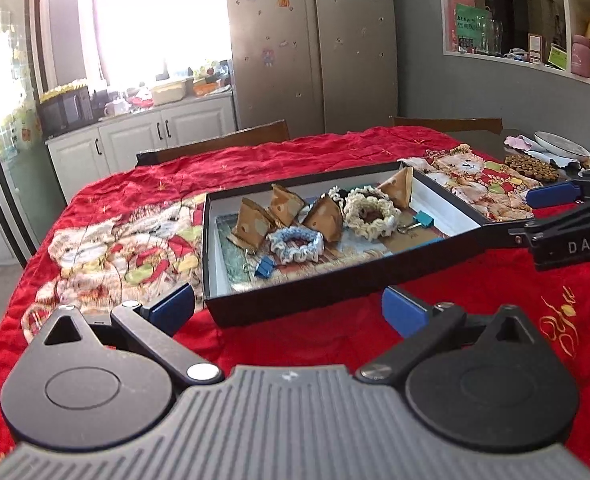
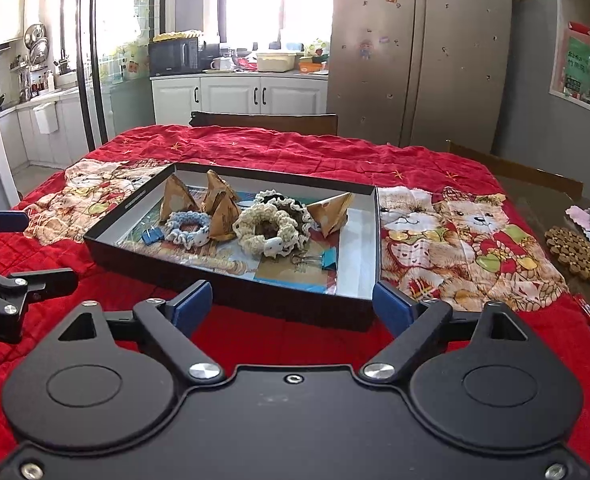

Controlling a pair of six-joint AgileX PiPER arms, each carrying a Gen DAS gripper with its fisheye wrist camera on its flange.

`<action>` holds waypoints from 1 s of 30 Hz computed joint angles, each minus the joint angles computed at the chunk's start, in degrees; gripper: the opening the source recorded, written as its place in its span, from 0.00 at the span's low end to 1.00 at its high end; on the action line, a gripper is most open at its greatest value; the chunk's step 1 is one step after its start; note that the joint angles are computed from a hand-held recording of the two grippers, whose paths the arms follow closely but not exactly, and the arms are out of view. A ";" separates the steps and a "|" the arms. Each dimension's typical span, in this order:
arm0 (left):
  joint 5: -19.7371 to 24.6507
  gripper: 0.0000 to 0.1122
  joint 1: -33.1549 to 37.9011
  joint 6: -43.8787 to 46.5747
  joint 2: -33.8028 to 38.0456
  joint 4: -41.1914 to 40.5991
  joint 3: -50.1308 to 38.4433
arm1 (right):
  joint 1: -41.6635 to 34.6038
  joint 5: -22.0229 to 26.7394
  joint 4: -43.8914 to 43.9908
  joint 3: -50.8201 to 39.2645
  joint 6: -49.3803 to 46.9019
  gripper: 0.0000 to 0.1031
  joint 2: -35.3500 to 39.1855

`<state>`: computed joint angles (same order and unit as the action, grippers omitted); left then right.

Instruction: Organize objects

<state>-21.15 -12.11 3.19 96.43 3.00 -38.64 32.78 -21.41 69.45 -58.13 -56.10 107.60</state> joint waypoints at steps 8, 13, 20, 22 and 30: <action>1.05 0.92 -0.87 0.33 -1.54 -3.75 2.55 | 2.71 -2.04 0.81 4.13 1.49 0.90 -1.72; -0.06 0.92 -2.22 3.56 -2.68 -9.36 4.50 | 4.18 -3.00 2.74 5.51 1.07 0.91 -1.50; -2.42 0.92 -4.24 5.01 -3.38 -15.04 6.89 | 5.10 -3.90 0.85 8.33 6.15 0.94 -2.10; -2.71 0.92 -4.82 5.23 -3.24 -16.35 7.27 | 5.37 -3.98 0.61 8.86 7.06 0.94 -2.25; -5.74 0.92 -8.66 11.64 -4.18 -24.47 9.82 | 6.73 -5.85 -0.60 10.29 9.85 0.94 -2.73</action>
